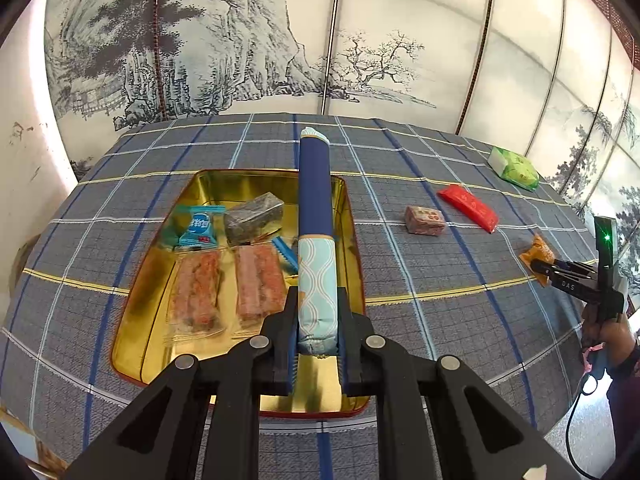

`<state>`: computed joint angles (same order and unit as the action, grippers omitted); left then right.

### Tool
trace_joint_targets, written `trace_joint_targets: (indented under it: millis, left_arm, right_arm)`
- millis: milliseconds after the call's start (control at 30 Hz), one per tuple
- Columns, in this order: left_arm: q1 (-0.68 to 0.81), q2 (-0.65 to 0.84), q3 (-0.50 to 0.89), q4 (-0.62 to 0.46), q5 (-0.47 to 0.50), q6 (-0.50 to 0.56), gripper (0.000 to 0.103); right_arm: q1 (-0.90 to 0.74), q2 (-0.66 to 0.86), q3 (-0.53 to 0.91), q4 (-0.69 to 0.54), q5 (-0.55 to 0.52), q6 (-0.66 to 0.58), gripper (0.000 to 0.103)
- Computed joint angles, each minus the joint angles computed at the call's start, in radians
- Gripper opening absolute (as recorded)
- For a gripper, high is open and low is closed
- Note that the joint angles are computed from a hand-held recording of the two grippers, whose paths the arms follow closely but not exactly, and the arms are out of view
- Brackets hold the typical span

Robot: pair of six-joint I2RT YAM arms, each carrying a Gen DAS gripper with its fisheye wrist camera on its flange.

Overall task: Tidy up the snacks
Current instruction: 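Lower the blue-and-white roll into the tin and open the left tool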

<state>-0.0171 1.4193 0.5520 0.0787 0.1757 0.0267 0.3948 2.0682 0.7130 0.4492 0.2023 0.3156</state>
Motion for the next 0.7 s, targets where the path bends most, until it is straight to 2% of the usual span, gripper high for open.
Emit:
trace_joint_targets:
  millis: [700]
  left_arm:
    - [0.116, 0.138, 0.016, 0.082, 0.012, 0.057, 0.013]
  right_arm:
    - [0.029, 0.004, 0.016, -0.030, 0.051, 0.051, 0.032]
